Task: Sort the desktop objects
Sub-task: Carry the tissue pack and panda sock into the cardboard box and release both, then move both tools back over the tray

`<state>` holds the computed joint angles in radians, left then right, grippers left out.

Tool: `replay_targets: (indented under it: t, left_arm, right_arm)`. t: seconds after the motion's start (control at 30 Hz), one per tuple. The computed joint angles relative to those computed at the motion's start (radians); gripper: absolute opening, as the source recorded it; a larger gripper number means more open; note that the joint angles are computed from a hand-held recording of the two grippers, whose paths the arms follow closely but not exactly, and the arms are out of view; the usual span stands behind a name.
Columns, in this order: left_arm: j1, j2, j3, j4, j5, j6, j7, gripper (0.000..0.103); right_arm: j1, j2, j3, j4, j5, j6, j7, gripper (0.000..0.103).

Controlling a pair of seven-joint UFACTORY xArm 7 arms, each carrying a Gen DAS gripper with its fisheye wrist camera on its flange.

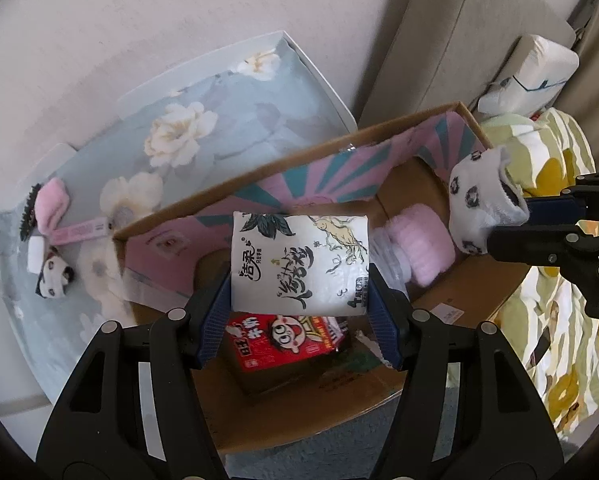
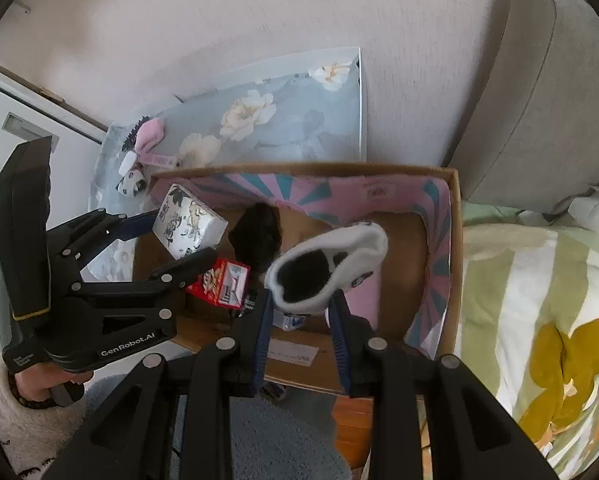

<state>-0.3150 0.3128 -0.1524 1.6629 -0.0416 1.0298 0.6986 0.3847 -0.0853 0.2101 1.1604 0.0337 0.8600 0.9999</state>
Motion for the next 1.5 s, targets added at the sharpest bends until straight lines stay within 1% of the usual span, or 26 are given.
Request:
replay_targets:
  t: [0.13, 0.3, 0.4, 0.43, 0.47, 0.5, 0.53, 0.57, 0.6, 0.63, 0.67, 0.77, 0.9, 1.03, 1.13, 1.17, 1.23, 1.37, 1.43, 1.5]
  left_arm:
    - [-0.009, -0.009, 0.002, -0.017, 0.016, -0.016, -0.018, 0.059]
    - [-0.016, -0.007, 0.002, -0.022, 0.03, -0.023, -0.037, 0.06]
    - [-0.016, 0.006, -0.002, -0.001, 0.025, -0.004, -0.036, 0.06]
    - [-0.017, 0.014, -0.002, 0.013, 0.023, 0.012, -0.039, 0.061]
    - [-0.023, 0.029, 0.002, 0.039, 0.032, 0.037, -0.056, 0.063]
    - [-0.027, 0.043, 0.006, 0.063, 0.038, 0.063, -0.074, 0.087]
    - [-0.029, 0.06, 0.01, 0.095, 0.041, 0.1, -0.09, 0.103]
    - [-0.014, 0.07, 0.002, 0.117, 0.01, 0.127, -0.069, 0.103]
    - [-0.004, 0.073, -0.004, 0.125, -0.014, 0.136, -0.049, 0.103]
    - [0.004, 0.07, -0.008, 0.123, -0.034, 0.127, -0.035, 0.103]
    - [0.004, 0.067, -0.007, 0.121, -0.037, 0.114, -0.03, 0.103]
    - [0.003, 0.061, -0.004, 0.117, -0.037, 0.075, -0.016, 0.103]
    - [0.007, 0.102, -0.001, 0.19, -0.044, 0.112, -0.01, 0.103]
    - [0.017, 0.104, 0.003, 0.203, -0.044, 0.097, 0.02, 0.103]
    - [0.042, 0.113, -0.001, 0.234, -0.081, 0.095, 0.047, 0.103]
    - [0.05, 0.118, -0.001, 0.253, -0.091, 0.11, 0.053, 0.103]
    - [0.06, 0.141, 0.001, 0.301, -0.104, 0.136, 0.058, 0.103]
    - [0.074, 0.195, 0.016, 0.408, -0.099, 0.168, 0.061, 0.103]
    - [0.085, 0.251, 0.022, 0.513, -0.099, 0.23, 0.05, 0.103]
    - [0.094, 0.333, 0.033, 0.665, -0.096, 0.304, 0.022, 0.103]
  right_arm:
    - [-0.002, -0.018, -0.004, -0.031, 0.013, -0.016, -0.027, 0.026]
    - [-0.005, -0.022, -0.005, -0.039, 0.016, -0.023, -0.042, 0.026]
    - [-0.009, -0.024, -0.007, -0.043, 0.019, -0.033, -0.056, 0.026]
    - [-0.01, -0.02, -0.007, -0.034, 0.003, -0.012, -0.077, 0.026]
    - [-0.012, -0.02, -0.009, -0.03, 0.007, -0.017, -0.085, 0.027]
    - [-0.013, -0.02, -0.011, -0.029, 0.011, -0.018, -0.09, 0.03]
    - [-0.016, -0.023, -0.011, -0.028, 0.008, -0.018, -0.087, 0.048]
    - [-0.019, -0.028, -0.011, -0.028, 0.002, -0.018, -0.079, 0.073]
    - [-0.021, -0.035, -0.01, -0.03, -0.005, -0.021, -0.069, 0.085]
    - [-0.025, -0.043, -0.008, -0.032, -0.019, -0.021, -0.056, 0.098]
    - [-0.028, -0.046, -0.006, -0.026, -0.034, -0.008, -0.048, 0.102]
    - [-0.03, -0.047, -0.005, -0.017, -0.047, 0.01, -0.055, 0.102]
    - [-0.033, -0.053, -0.007, -0.034, -0.037, -0.029, -0.055, 0.102]
    - [-0.039, -0.055, -0.008, -0.046, -0.032, -0.092, -0.033, 0.102]
    - [-0.045, -0.034, -0.006, -0.009, -0.056, -0.091, -0.019, 0.102]
    - [-0.045, -0.022, -0.007, 0.01, -0.064, -0.082, -0.025, 0.102]
    - [-0.041, 0.009, -0.006, 0.059, -0.08, -0.05, -0.043, 0.102]
    - [-0.023, 0.116, -0.009, 0.217, -0.096, 0.079, -0.099, 0.102]
    - [-0.013, 0.141, -0.016, 0.25, -0.088, 0.078, -0.074, 0.102]
    - [-0.005, 0.166, -0.022, 0.276, -0.085, 0.031, -0.063, 0.102]
